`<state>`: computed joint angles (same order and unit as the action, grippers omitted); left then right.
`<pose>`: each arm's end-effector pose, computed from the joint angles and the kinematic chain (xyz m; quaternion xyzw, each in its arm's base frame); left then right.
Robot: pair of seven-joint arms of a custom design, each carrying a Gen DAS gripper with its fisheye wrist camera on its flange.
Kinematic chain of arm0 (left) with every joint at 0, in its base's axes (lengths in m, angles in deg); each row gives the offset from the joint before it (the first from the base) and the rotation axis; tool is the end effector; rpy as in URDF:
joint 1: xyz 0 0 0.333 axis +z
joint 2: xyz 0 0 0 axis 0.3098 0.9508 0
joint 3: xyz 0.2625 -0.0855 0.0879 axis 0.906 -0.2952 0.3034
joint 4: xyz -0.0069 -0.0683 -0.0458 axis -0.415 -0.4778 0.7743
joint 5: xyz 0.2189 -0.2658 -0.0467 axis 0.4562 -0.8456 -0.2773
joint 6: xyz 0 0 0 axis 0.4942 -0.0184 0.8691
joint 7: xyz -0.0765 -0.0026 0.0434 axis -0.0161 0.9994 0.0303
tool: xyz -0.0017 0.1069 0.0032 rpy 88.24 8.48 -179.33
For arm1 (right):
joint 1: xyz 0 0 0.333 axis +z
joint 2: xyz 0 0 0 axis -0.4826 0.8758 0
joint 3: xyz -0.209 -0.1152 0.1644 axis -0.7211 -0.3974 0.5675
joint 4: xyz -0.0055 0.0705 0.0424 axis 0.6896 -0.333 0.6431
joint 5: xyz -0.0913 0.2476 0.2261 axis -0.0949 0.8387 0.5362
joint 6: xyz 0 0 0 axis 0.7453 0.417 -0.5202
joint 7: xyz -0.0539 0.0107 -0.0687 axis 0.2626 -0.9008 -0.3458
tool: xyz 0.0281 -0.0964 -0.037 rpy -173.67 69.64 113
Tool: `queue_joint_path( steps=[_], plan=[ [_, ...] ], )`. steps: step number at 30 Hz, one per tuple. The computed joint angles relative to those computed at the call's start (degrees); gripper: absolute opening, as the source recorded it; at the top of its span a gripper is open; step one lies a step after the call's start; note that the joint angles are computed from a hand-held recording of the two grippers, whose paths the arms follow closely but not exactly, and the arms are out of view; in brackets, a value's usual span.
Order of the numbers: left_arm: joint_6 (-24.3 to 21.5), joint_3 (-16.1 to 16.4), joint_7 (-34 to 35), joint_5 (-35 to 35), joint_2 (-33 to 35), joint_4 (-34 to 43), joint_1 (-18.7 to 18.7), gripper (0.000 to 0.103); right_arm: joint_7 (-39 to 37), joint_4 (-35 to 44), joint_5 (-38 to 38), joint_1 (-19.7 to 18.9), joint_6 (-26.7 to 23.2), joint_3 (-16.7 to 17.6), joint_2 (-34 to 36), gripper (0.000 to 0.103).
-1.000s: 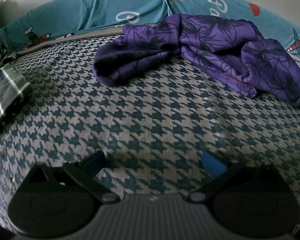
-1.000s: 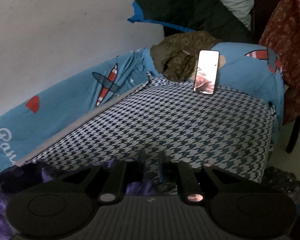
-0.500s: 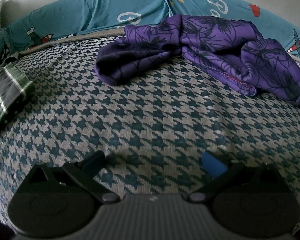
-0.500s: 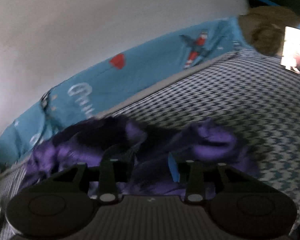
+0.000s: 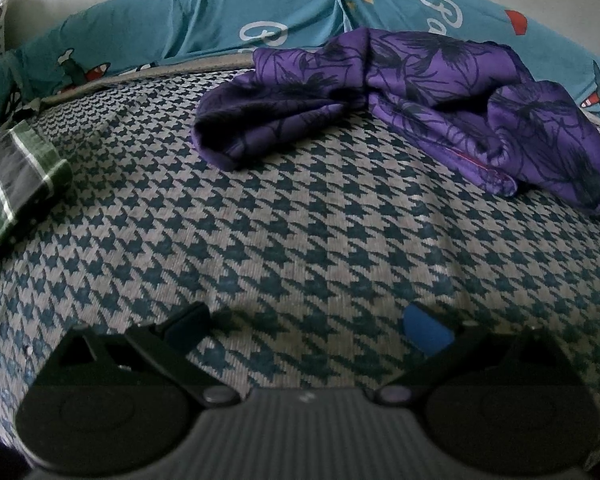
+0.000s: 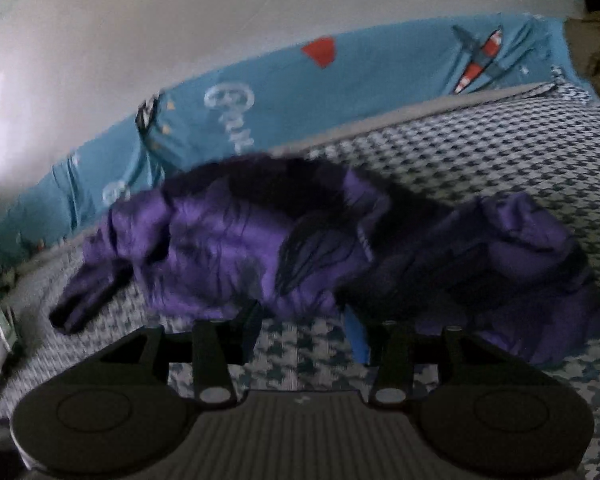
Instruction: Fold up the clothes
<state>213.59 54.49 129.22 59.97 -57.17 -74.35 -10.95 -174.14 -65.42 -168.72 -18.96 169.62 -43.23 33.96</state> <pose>0.4878 -0.2659 0.3377 -0.4827 0.8102 -0.2864 0.1689 0.3532 0.1486 0.3814 -0.3907 0.8139 -0.2999 0.3082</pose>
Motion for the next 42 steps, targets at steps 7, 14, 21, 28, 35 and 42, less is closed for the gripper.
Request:
queue_joint_path(
  steps=[7, 14, 21, 28, 35, 42],
  plan=[
    [-0.9, 1.4, -1.3, 0.3, 2.4, 3.5, -1.4, 0.103, -14.2, 4.0, 6.5, -0.3, 1.9, -1.5, 5.9, 0.045],
    [-5.3, 4.2, -6.6, 4.1, 4.8, 8.7, -4.0, 0.103, -23.6, 6.6, 13.2, -0.3, 1.1, -2.3, 9.7, 0.045],
    [-9.1, 0.2, -7.0, 7.4, 8.2, 15.3, -0.4, 0.103, -18.1, 8.2, 6.8, -1.6, 0.6, -2.3, 9.8, 0.045],
    [-11.3, -3.2, -4.4, 7.6, 12.2, 22.5, 2.2, 0.103, -11.0, 11.1, 0.5, -2.6, 0.7, -3.5, 10.5, 0.045],
    [-12.4, -6.6, 0.2, 4.9, 16.5, 30.1, 4.5, 0.103, -6.8, 15.8, -3.7, -3.3, 1.0, -5.4, 14.0, 0.045],
    [-14.6, -8.9, 2.8, 1.0, 21.5, 38.8, 5.4, 0.103, -5.4, 20.1, -3.6, -3.7, 0.4, -6.9, 17.5, 0.044]
  ],
)
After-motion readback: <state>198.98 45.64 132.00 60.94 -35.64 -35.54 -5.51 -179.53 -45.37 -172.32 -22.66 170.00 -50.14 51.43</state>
